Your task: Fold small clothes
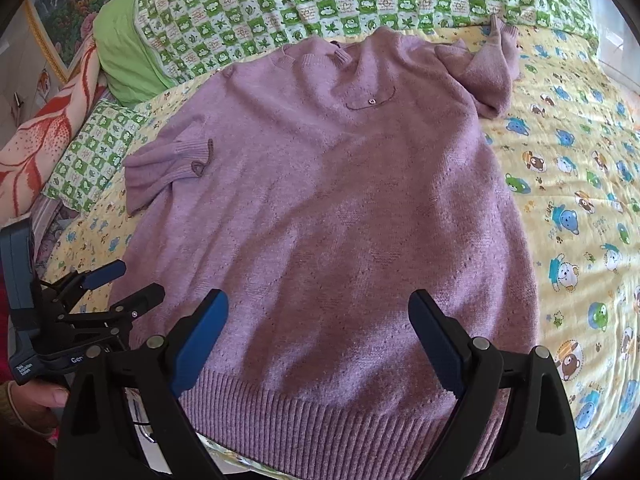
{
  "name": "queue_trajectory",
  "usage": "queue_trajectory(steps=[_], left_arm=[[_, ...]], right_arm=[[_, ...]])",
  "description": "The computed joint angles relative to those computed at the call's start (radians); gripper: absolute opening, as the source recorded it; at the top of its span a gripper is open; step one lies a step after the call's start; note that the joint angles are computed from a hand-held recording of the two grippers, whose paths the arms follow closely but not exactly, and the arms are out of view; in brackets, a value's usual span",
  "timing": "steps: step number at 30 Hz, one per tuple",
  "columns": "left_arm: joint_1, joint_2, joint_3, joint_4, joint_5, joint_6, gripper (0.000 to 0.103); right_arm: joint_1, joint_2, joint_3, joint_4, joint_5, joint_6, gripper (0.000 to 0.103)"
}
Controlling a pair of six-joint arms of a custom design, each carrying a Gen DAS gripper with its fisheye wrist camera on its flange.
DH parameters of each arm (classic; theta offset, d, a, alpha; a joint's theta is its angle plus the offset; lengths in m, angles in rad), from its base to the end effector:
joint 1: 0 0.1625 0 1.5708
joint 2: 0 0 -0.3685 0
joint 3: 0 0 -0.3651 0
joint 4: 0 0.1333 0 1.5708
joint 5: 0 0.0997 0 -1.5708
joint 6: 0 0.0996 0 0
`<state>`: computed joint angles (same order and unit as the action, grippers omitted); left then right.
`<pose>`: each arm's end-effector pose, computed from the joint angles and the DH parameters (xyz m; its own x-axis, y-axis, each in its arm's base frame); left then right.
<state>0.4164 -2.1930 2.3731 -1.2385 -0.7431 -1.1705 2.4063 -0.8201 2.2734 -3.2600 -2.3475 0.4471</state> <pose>-0.0978 -0.2692 0.2889 -0.7121 -0.0266 -0.7016 0.3627 0.8417 -0.4000 0.3450 -0.2264 0.0236 -0.8527 -0.0959 0.5135 -0.3908 0.7693 -0.5054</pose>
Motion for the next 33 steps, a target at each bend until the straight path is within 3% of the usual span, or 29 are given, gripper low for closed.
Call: queue_trajectory(steps=[15,25,28,33], left_arm=[[0.171,0.216,-0.048,-0.339,0.038,0.210,0.088],[0.328,0.448,-0.178,-0.650,0.088,0.448,0.088],[0.378,0.520,-0.239,-0.741,0.088,0.511,0.088],[0.448,0.637,-0.338,-0.836,0.112,0.591,0.088]], right_arm=[[-0.129,-0.153,0.042,-0.059,0.022,-0.065,0.092],[-0.251,-0.238,-0.014,-0.115,0.003,-0.208,0.091],[-0.303,-0.259,-0.053,-0.138,0.015,-0.273,0.086],[-0.398,-0.269,-0.173,-0.124,0.036,-0.361,0.063]])
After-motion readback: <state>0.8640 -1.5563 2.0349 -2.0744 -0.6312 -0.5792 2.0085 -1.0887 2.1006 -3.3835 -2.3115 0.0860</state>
